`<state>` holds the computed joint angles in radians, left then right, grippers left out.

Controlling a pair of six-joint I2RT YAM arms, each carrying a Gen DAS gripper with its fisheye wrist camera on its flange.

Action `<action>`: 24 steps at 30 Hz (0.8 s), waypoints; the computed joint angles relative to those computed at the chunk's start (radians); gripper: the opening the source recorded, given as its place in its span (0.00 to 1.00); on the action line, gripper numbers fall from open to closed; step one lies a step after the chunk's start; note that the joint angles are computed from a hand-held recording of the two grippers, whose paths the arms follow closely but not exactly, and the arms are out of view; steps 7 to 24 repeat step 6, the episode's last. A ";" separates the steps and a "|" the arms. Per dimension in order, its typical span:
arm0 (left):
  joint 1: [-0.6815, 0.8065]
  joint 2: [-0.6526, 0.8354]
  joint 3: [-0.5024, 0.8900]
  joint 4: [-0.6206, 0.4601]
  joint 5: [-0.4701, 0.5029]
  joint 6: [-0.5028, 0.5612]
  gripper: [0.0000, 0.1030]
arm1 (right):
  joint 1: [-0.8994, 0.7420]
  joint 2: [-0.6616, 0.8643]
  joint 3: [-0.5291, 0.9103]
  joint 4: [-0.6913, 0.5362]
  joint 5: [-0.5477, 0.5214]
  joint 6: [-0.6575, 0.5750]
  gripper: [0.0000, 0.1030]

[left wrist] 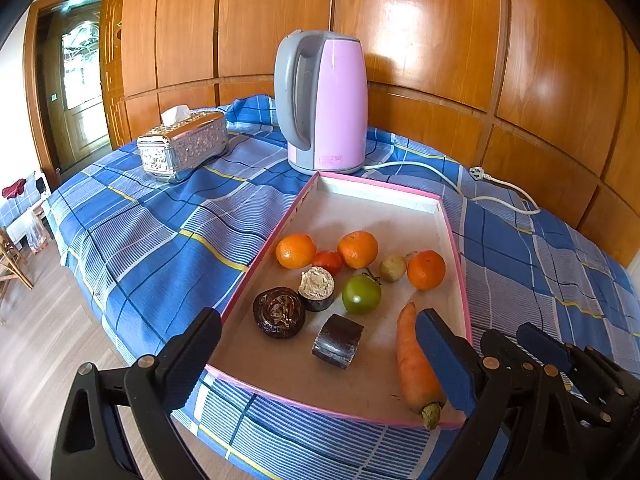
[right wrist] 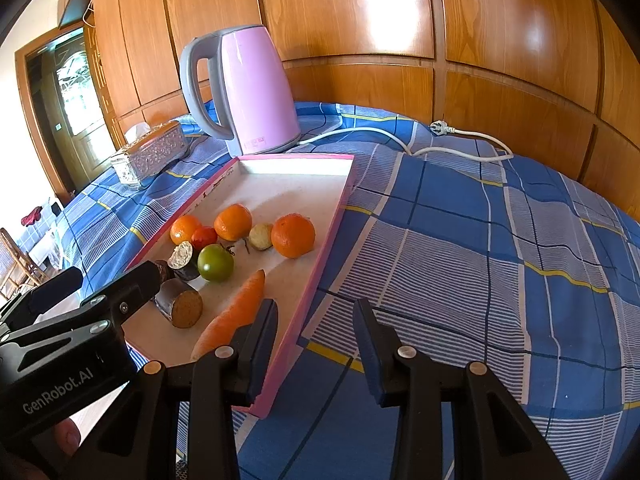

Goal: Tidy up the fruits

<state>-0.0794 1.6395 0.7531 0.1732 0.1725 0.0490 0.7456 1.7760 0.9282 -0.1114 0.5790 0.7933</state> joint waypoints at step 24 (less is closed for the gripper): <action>0.002 -0.008 -0.013 0.025 0.018 0.010 0.95 | -0.015 -0.015 -0.027 0.025 -0.009 0.003 0.38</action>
